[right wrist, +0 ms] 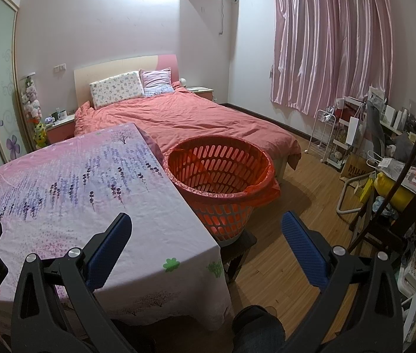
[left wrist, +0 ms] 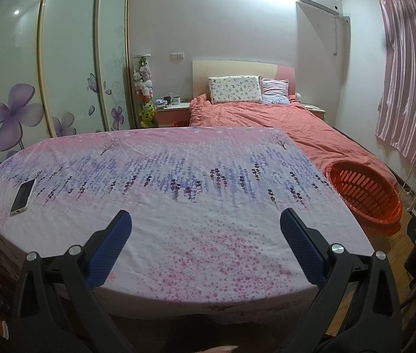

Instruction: Collect trash

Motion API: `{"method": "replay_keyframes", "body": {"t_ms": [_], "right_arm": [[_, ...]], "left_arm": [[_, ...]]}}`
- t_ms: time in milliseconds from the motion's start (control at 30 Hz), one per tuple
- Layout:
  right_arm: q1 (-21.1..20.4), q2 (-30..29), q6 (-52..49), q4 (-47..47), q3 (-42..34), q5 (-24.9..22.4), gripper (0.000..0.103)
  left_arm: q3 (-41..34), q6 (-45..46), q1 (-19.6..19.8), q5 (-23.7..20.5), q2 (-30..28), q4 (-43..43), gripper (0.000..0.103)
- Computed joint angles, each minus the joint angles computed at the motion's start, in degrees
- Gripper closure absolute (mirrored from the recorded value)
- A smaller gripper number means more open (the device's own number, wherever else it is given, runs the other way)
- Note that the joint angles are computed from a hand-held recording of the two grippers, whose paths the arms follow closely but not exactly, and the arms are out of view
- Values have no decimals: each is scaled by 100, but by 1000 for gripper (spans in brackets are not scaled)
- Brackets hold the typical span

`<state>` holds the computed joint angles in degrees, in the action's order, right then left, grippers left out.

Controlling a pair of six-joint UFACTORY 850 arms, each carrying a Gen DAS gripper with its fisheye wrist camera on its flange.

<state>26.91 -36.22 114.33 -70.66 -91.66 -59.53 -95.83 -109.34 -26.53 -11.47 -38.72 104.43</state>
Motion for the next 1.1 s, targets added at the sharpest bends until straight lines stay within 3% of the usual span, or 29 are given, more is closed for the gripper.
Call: {"method": "replay_keyframes", "body": {"t_ms": [800,1100], "right_arm": [[-8,-4,-30,21,-17,13,2],[-5,-5,-27,24,-10,14,2]], "left_arm": [[-64,285,19,23,-37,-253,4],[-52,-102,45,53,-31,163,4]]}}
